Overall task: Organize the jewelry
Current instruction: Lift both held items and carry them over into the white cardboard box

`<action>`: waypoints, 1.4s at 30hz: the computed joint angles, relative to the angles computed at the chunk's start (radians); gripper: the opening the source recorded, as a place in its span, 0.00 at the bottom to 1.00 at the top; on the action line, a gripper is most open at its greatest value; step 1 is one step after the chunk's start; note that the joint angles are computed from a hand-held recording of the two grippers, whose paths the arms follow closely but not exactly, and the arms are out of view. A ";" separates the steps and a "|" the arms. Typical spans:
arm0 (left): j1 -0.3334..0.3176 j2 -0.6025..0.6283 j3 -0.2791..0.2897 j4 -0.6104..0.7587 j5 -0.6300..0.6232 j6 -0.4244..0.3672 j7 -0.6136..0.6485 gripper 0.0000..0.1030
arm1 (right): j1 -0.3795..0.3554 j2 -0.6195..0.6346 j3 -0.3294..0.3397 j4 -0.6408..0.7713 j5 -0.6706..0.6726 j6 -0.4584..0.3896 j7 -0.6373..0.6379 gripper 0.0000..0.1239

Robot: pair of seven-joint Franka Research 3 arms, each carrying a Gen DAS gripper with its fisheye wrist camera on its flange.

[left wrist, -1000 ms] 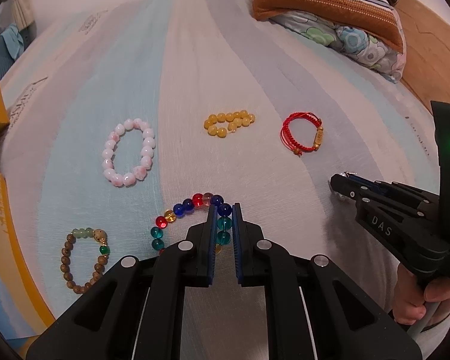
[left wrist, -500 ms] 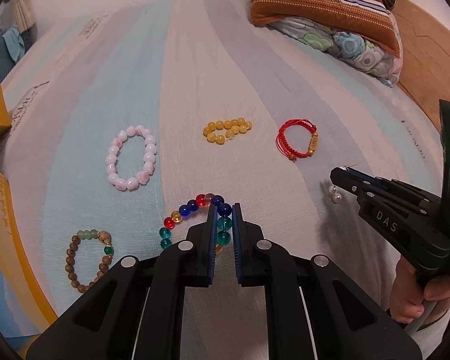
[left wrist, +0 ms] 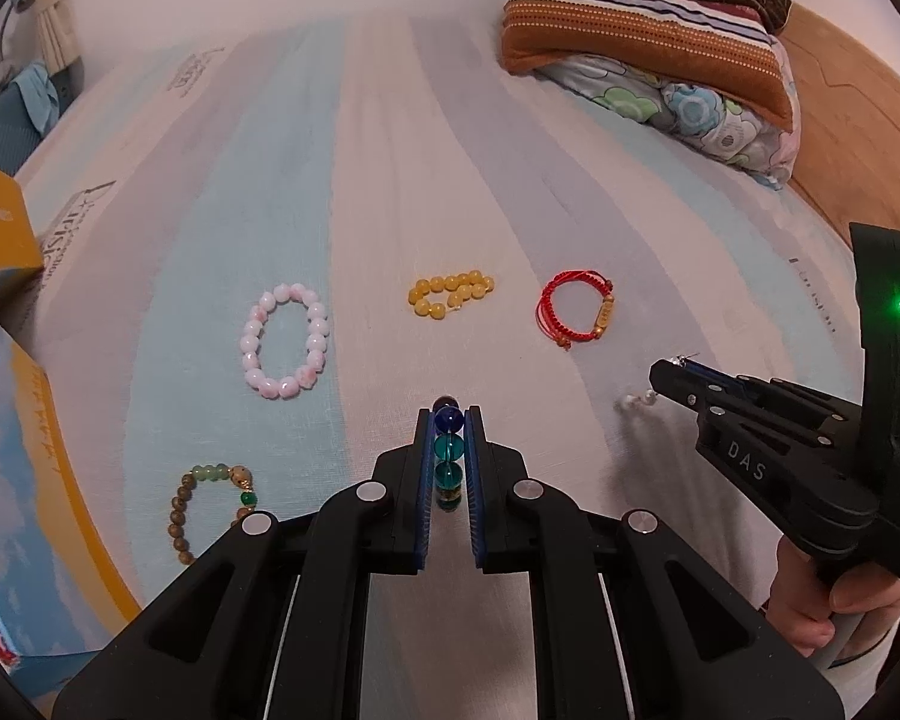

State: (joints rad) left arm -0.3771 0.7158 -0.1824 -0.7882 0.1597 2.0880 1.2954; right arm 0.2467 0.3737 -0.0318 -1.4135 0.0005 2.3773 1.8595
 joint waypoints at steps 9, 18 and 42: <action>-0.002 -0.024 0.010 0.047 0.008 -0.053 -0.005 0.09 | 0.005 -0.009 0.004 0.078 -0.011 -0.084 -0.012 0.09; 0.014 -0.106 0.019 -0.020 0.039 -0.057 -0.032 0.09 | 0.031 -0.013 0.012 0.152 -0.038 -0.153 -0.007 0.09; 0.119 -0.383 0.013 -0.327 0.084 0.032 -0.091 0.09 | 0.142 0.145 0.034 0.506 -0.052 -0.290 -0.024 0.09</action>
State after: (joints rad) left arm -0.2583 0.3330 -0.1689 -1.1154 0.2436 2.1201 1.2047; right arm 0.3887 0.5187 0.0024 -0.9071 -0.0519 2.0873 1.8354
